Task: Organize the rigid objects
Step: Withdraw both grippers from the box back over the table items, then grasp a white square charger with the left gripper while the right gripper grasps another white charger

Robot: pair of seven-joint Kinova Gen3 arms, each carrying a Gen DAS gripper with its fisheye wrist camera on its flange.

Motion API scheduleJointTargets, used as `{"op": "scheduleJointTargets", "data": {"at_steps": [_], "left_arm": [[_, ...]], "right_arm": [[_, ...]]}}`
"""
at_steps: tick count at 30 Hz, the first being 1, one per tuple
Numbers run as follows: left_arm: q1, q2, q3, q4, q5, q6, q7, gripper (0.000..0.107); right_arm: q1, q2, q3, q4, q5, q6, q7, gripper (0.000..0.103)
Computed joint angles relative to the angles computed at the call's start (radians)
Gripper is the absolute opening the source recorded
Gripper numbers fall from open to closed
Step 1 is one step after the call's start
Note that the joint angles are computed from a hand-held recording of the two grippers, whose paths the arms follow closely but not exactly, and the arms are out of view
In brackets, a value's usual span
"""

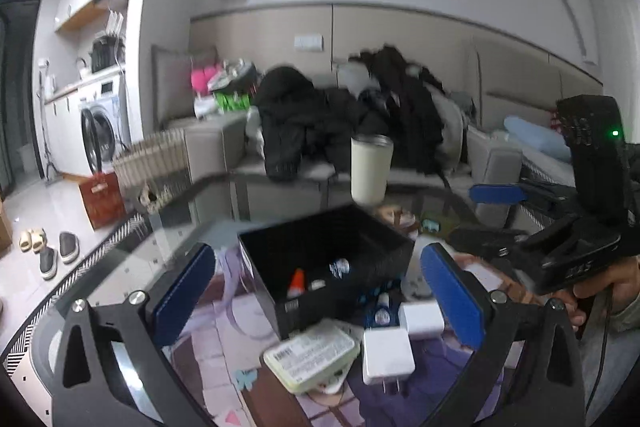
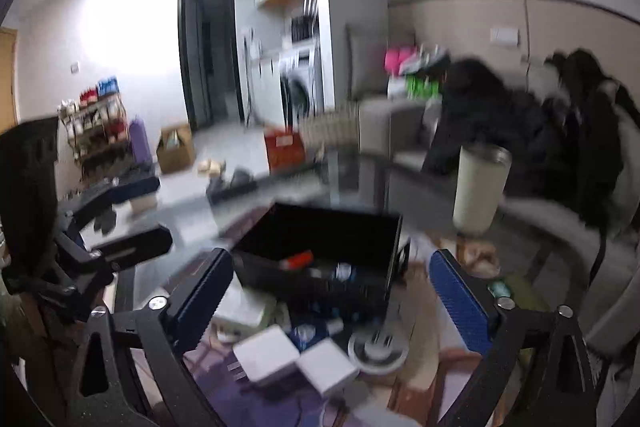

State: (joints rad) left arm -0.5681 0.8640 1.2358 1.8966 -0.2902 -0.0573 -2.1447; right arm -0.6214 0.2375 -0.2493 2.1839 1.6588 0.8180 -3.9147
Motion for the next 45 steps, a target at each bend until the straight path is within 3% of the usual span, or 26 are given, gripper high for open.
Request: {"op": "scheduleJointTargets", "data": {"at_steps": [3, 6, 8, 15, 17, 20, 24, 31, 36, 40, 42, 45], "left_arm": [[0.081, -0.055, -0.097, -0.044, 0.052, 0.059, 0.015, 0.103], [0.118, -0.063, -0.139, -0.081, 0.095, 0.125, -0.007, 0.102], [0.168, -0.091, -0.203, -0.099, 0.122, 0.158, -0.016, 0.102], [0.203, -0.059, -0.196, -0.17, 0.194, 0.371, -0.123, 0.101], [0.213, -0.054, -0.191, -0.179, 0.211, 0.405, -0.158, 0.099], [0.262, -0.088, -0.246, -0.189, 0.234, 0.422, -0.173, 0.088], [0.277, -0.097, -0.28, -0.199, 0.291, 0.422, -0.196, 0.088], [0.319, -0.114, -0.346, -0.216, 0.366, 0.445, -0.258, 0.088], [0.344, -0.122, -0.375, -0.222, 0.417, 0.471, -0.315, 0.086], [0.429, -0.127, -0.463, -0.266, 0.437, 0.548, -0.32, 0.065], [0.463, -0.127, -0.5, -0.281, 0.452, 0.567, -0.324, 0.064], [0.513, -0.126, -0.554, -0.307, 0.476, 0.596, -0.327, 0.063]], "right_arm": [[0.1, 0.038, -0.036, -0.048, -0.085, -0.122, 0.122, 0.071], [0.082, 0.055, 0.039, -0.074, -0.193, -0.226, 0.229, 0.066], [0.071, 0.067, 0.076, -0.09, -0.27, -0.274, 0.311, 0.063], [0.075, 0.113, 0.117, -0.134, -0.482, -0.336, 0.559, 0.055], [0.072, 0.117, 0.131, -0.135, -0.519, -0.355, 0.597, 0.055], [0.064, 0.115, 0.161, -0.124, -0.542, -0.407, 0.623, 0.054], [0.087, 0.128, 0.171, -0.132, -0.643, -0.462, 0.725, 0.051], [0.03, 0.131, 0.234, -0.14, -0.714, -0.475, 0.806, 0.051], [0.094, 0.112, 0.196, -0.13, -0.865, -0.545, 0.962, 0.05], [-0.051, 0.085, 0.356, -0.11, -0.813, -0.532, 0.876, 0.05], [-0.083, 0.077, 0.401, -0.101, -0.802, -0.542, 0.853, 0.05], [-0.081, 0.077, 0.403, -0.105, -0.826, -0.543, 0.887, 0.049]]}}
